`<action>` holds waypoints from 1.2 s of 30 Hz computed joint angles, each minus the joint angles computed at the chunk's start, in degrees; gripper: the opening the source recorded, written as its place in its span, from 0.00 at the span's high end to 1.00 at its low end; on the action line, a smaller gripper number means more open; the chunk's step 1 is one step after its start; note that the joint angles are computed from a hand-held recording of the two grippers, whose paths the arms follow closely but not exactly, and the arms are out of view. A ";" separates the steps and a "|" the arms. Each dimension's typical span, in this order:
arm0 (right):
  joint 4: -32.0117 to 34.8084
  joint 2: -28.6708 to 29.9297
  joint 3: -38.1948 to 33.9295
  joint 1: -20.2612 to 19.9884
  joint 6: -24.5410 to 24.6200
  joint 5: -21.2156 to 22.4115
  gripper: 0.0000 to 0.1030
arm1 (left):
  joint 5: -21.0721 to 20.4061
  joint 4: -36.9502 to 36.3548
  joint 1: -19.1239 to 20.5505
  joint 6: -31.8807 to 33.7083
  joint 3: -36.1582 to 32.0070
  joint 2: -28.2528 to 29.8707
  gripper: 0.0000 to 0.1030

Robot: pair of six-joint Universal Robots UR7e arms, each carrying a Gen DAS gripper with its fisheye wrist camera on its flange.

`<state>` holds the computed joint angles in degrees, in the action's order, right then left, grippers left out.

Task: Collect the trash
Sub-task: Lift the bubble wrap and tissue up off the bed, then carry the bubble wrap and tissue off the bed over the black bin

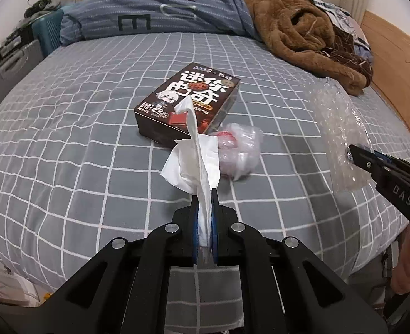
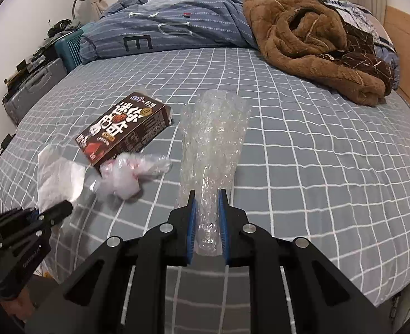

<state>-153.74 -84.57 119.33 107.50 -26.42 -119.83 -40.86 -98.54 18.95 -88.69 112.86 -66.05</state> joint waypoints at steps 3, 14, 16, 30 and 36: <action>-0.11 -1.49 0.89 0.25 -0.64 -0.31 0.86 | -0.32 0.01 -0.91 0.15 0.16 -0.01 0.94; 1.66 -6.33 3.45 0.80 -0.67 -1.01 0.86 | -0.94 1.28 -5.01 -1.62 0.84 -0.88 0.94; 1.95 -7.32 3.98 0.84 -0.73 -0.98 0.86 | -1.04 1.90 -5.73 -2.33 0.81 -1.08 0.94; 5.79 -14.88 8.13 2.11 0.14 -0.69 0.86 | -3.24 4.22 -9.91 -8.46 1.58 -2.20 0.94; 8.12 -17.89 9.61 3.11 1.40 -0.45 0.86 | -3.18 5.55 -11.93 -9.65 0.70 -1.71 0.94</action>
<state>-145.61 -102.46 128.94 110.61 -25.02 -120.28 -44.03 -92.99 7.02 -98.34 113.56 -67.76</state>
